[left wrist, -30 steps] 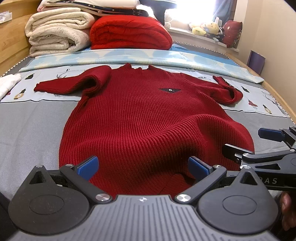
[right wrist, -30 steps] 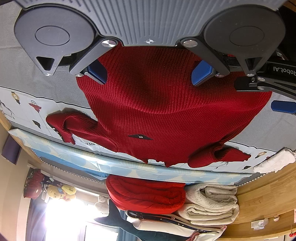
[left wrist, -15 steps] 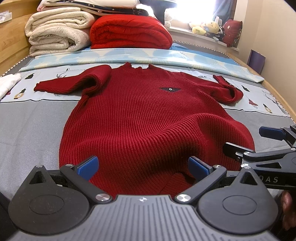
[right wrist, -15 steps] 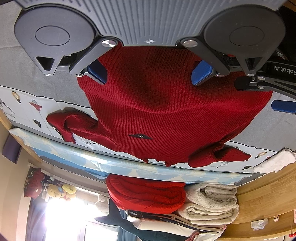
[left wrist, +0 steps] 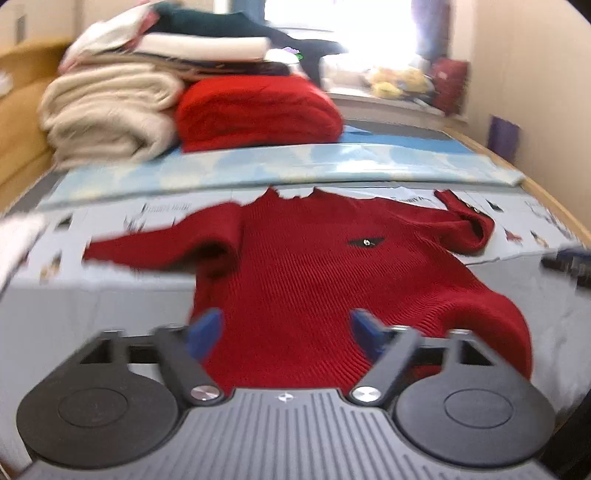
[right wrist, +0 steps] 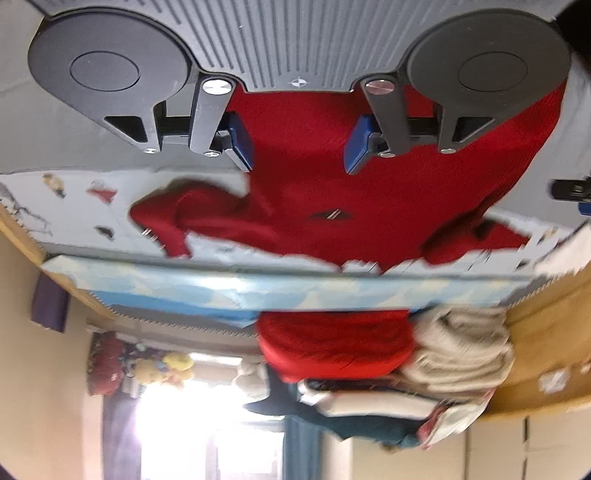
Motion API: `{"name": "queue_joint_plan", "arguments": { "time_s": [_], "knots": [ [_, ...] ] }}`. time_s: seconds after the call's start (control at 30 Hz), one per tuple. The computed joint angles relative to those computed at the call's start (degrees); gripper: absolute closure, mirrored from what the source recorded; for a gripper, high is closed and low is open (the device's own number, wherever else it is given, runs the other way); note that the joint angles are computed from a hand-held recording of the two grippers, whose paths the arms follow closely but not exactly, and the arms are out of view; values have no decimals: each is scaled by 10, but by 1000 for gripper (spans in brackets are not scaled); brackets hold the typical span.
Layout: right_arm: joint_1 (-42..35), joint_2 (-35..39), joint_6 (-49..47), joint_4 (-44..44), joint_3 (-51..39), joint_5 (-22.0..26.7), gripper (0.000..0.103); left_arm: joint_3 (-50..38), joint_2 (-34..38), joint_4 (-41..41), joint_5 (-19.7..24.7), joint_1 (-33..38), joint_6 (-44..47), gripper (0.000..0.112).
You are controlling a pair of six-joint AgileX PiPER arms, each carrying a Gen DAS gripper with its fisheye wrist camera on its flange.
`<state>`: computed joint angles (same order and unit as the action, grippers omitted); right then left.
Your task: Fold small clothes
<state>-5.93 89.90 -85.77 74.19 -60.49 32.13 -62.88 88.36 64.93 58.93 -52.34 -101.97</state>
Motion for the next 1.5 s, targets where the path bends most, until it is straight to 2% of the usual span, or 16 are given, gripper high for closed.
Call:
{"name": "queue_joint_plan", "arguments": {
  "time_s": [0.07, 0.17, 0.33, 0.37, 0.43, 0.5, 0.6, 0.77, 0.9, 0.93, 1.0, 1.03, 1.1, 1.23, 1.4, 1.5],
  "knots": [
    [-18, 51, 30, -39, -76, 11, 48, 18, -26, -53, -81, 77, 94, 62],
    [-33, 139, 115, -132, -199, 26, 46, 75, -41, -67, -182, 164, 95, 65],
    [-30, 249, 277, -266, -284, 8, 46, 37, 29, -217, -217, 266, 172, 65],
    [-27, 277, 320, -305, -314, 33, 52, 23, 41, -245, -210, 278, 203, 65],
    [-27, 308, 358, -314, -360, 68, 54, 9, 60, -298, -211, 304, 236, 65],
    [-17, 335, 379, -344, -390, 80, 54, 23, 62, -369, -255, 348, 277, 65],
    [-5, 389, 413, -385, -468, 151, 53, 30, 68, -434, -284, 390, 324, 65],
    [6, 460, 468, -410, -576, 240, 43, -5, 108, -472, -265, 413, 381, 65],
    [26, 477, 456, -443, -592, 253, 44, -19, 136, -497, -256, 429, 420, 65],
    [28, 478, 450, -442, -594, 255, 48, -21, 141, -499, -254, 431, 425, 65],
    [27, 486, 437, -429, -607, 271, 69, -29, 153, -503, -251, 435, 437, 65],
    [26, 490, 432, -423, -615, 283, 87, -33, 161, -505, -251, 438, 444, 65],
    [29, 477, 408, -424, -593, 263, 90, -44, 173, -493, -244, 430, 443, 72],
    [22, 449, 386, -426, -559, 235, 92, -75, 202, -428, -219, 404, 425, 97],
    [-9, 430, 370, -413, -545, 242, 97, -112, 229, -391, -194, 381, 414, 99],
    [-8, 394, 406, -498, -485, 162, 103, -122, 237, -381, -216, 369, 420, 99]
  ]
}}
